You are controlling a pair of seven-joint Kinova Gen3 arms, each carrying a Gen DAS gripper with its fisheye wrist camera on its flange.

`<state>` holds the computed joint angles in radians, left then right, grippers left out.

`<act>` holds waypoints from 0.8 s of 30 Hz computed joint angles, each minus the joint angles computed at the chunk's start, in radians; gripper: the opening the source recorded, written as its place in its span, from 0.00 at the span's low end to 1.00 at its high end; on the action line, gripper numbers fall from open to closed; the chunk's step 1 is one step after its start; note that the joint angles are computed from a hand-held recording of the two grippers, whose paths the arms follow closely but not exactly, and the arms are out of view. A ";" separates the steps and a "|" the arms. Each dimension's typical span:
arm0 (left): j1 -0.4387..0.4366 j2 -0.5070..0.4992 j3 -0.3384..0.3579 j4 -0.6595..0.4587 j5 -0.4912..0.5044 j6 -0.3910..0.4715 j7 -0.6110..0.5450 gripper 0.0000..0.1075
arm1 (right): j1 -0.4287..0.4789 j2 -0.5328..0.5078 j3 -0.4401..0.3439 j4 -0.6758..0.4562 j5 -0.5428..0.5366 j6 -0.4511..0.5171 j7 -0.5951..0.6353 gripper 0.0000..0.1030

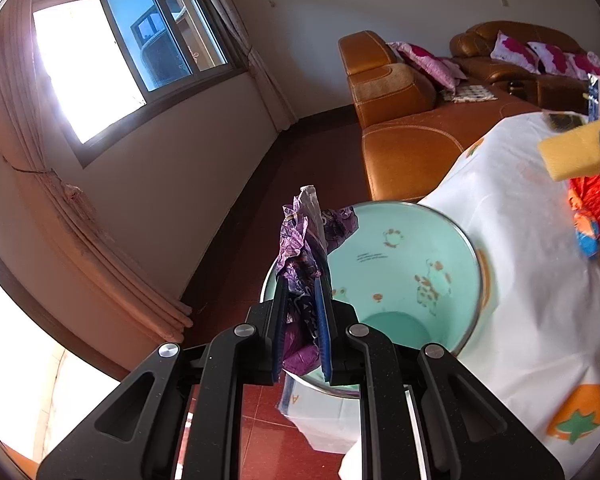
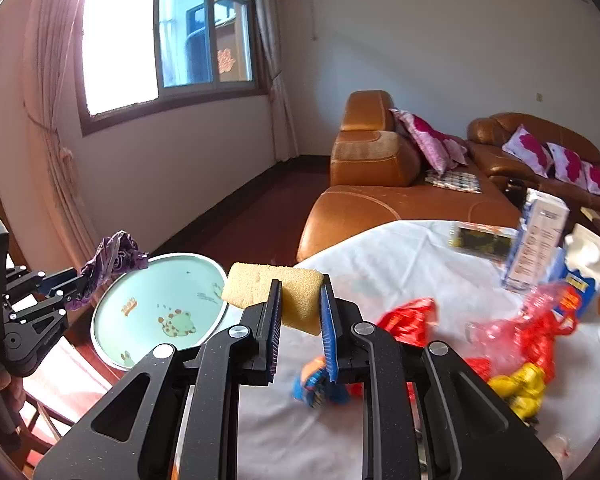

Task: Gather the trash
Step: 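Carry the purple wrapper and yellow sponge over the blue bin with both tools, then open the left tool over the bin while the right tool drops the sponge in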

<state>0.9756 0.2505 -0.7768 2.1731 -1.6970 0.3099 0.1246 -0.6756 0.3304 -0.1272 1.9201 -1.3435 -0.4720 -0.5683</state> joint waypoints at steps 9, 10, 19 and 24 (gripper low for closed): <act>-0.105 0.030 0.096 -0.019 0.017 0.054 -0.025 0.12 | 0.014 0.102 -0.017 -0.138 -0.128 0.032 0.214 0.18; -0.117 0.035 0.107 -0.026 0.024 0.060 -0.034 0.12 | 0.020 0.109 -0.024 -0.145 -0.129 0.034 0.225 0.18; -0.223 0.041 0.207 -0.035 0.034 0.089 -0.048 0.13 | 0.059 0.176 -0.077 -0.231 -0.205 0.044 0.376 0.18; -0.277 0.041 0.266 -0.038 0.027 0.101 -0.050 0.13 | 0.079 0.196 -0.116 -0.254 -0.224 0.030 0.421 0.18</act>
<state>0.6988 0.2918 -0.5106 2.1350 -1.6698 0.4109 0.0746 -0.5966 0.5268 -0.2429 1.6663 -1.5673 -0.4418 -0.1478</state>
